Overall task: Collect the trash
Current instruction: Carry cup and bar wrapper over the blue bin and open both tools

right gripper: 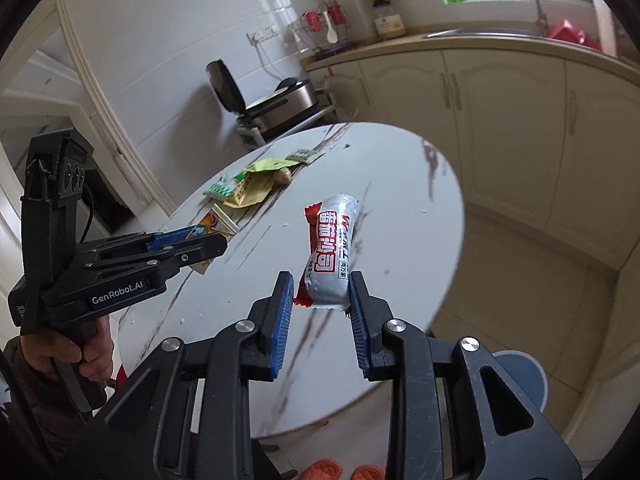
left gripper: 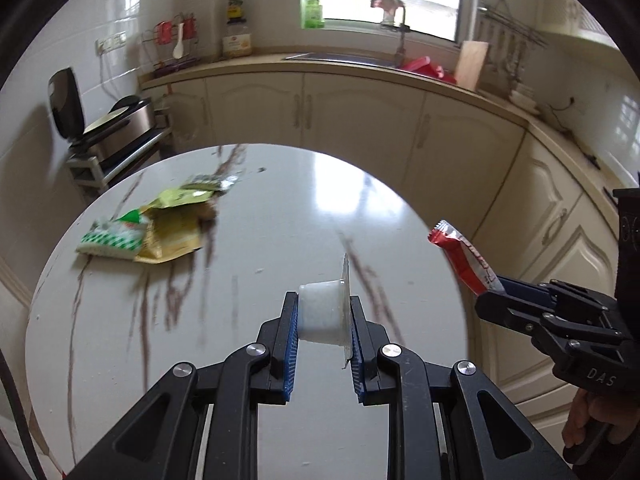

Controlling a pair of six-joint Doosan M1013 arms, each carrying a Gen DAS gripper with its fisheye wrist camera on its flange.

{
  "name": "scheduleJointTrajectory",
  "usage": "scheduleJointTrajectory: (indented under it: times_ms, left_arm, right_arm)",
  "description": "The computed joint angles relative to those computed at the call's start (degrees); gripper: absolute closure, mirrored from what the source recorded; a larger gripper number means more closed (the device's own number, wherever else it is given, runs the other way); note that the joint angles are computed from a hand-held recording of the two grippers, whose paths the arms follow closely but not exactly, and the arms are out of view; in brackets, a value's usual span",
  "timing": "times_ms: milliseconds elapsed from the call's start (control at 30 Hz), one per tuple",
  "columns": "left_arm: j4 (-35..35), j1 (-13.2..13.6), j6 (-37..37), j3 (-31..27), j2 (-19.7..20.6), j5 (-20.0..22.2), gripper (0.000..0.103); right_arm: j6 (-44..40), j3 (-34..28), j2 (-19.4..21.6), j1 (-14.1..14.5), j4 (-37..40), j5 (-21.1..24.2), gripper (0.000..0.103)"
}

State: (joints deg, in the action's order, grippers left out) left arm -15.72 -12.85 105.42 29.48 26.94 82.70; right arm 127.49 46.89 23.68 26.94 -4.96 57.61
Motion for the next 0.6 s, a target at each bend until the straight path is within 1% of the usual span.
scheduleJointTrajectory:
  times_ms: [100, 133, 233, 300, 400, 467, 533, 600]
  left_arm:
    - [-0.89, -3.39, 1.48, -1.02, 0.20, 1.88, 0.085]
    - [-1.04, -4.66, 1.49, -2.28, 0.85, 3.02, 0.085]
    - [-1.39, -8.09, 1.90, -4.89, 2.58, 5.23, 0.085]
    - [-1.25, -10.25, 2.08, -6.39, 3.76, 6.28, 0.085]
    - [-1.04, -12.97, 2.43, -9.12, 6.09, 8.61, 0.085]
    - [-0.67, -14.20, 2.36, -11.50, 8.13, 10.10, 0.085]
    - [-0.33, -15.18, 1.59, -14.29, 10.45, 12.30, 0.085]
    - [1.29, -16.21, 1.09, -16.60, 12.57, 14.22, 0.085]
  right_arm:
    - [7.00, 7.66, -5.09, -0.58, -5.39, -2.43, 0.077]
    - [9.35, 9.93, -6.56, -0.84, -7.02, -2.90, 0.077]
    - [16.37, 15.91, -10.02, -1.79, -11.03, -2.35, 0.076]
    - [20.24, 19.70, -11.79, -2.90, -11.03, -2.19, 0.076]
    - [21.94, 24.41, -13.50, -4.72, -8.61, -3.86, 0.076]
    - [23.14, 26.96, -14.17, -5.82, -7.46, -4.95, 0.076]
    - [24.66, 29.38, -14.51, -6.78, -7.37, -6.37, 0.071]
    - [25.32, 31.13, -14.39, -7.98, -5.73, -6.01, 0.056]
